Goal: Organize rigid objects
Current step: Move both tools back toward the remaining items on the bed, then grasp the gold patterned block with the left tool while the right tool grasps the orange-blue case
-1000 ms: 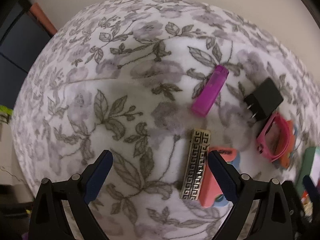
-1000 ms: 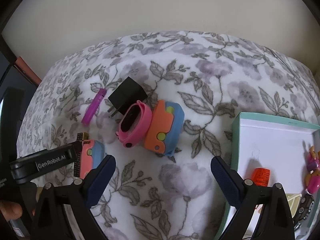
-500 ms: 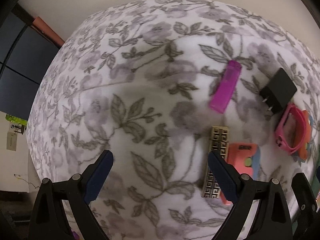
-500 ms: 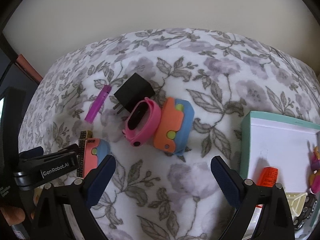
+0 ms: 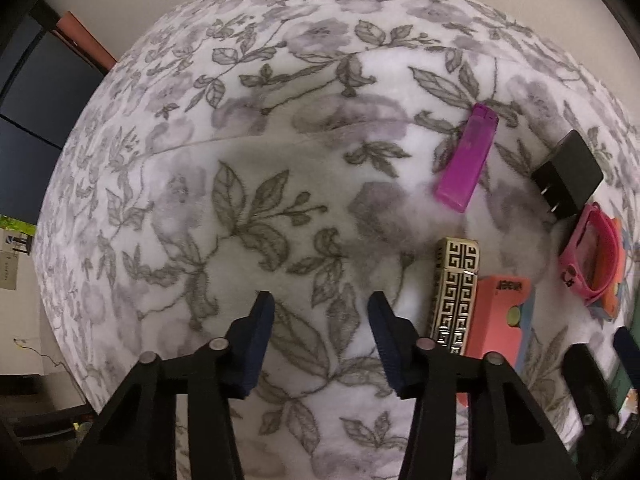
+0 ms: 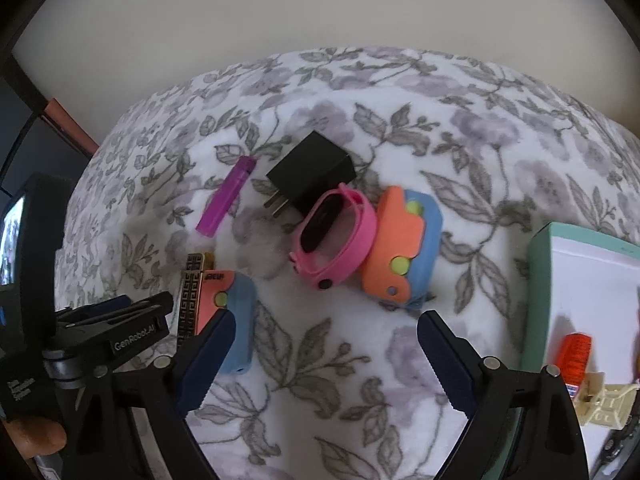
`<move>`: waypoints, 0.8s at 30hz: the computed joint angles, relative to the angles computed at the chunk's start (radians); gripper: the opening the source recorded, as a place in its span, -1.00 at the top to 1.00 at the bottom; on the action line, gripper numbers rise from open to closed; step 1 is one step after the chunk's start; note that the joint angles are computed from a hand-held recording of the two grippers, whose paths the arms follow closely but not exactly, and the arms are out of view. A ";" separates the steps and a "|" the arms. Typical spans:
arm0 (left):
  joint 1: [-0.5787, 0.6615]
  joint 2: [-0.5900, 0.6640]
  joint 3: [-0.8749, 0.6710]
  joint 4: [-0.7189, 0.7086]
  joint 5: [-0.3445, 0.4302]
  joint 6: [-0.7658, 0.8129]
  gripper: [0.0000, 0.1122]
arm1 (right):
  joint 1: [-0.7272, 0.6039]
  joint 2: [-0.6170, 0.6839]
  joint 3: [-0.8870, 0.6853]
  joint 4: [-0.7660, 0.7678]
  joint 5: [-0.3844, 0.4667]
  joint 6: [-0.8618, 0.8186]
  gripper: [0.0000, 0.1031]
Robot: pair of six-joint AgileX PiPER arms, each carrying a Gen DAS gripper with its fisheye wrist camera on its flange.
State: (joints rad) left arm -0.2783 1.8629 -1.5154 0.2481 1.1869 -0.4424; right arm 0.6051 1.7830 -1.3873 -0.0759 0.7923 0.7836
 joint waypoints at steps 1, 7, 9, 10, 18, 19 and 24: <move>-0.007 0.000 -0.001 -0.006 0.001 -0.005 0.18 | 0.001 0.004 -0.002 0.007 -0.004 -0.004 -0.79; 0.039 -0.004 0.014 -0.048 -0.022 0.031 0.27 | 0.009 0.029 -0.016 0.071 -0.042 -0.050 -0.71; 0.061 -0.011 0.012 -0.074 -0.021 0.044 0.27 | 0.012 0.034 -0.021 0.082 -0.053 -0.056 -0.71; 0.072 -0.013 0.011 -0.096 -0.023 0.063 0.27 | 0.014 0.039 -0.027 0.084 -0.053 -0.056 -0.71; 0.123 -0.019 0.001 -0.097 -0.019 0.066 0.27 | 0.035 0.084 -0.062 0.117 -0.069 -0.078 -0.69; 0.133 -0.018 -0.001 -0.102 -0.019 0.070 0.27 | 0.043 0.094 -0.074 0.102 -0.061 -0.069 -0.68; 0.163 -0.027 -0.002 -0.127 -0.028 0.112 0.27 | 0.088 0.136 -0.136 -0.018 0.000 0.008 -0.59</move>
State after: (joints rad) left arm -0.1150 1.8359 -1.5169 0.1214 1.1590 -0.3308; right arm 0.6931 1.9189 -1.5236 -0.0941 0.7923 0.7916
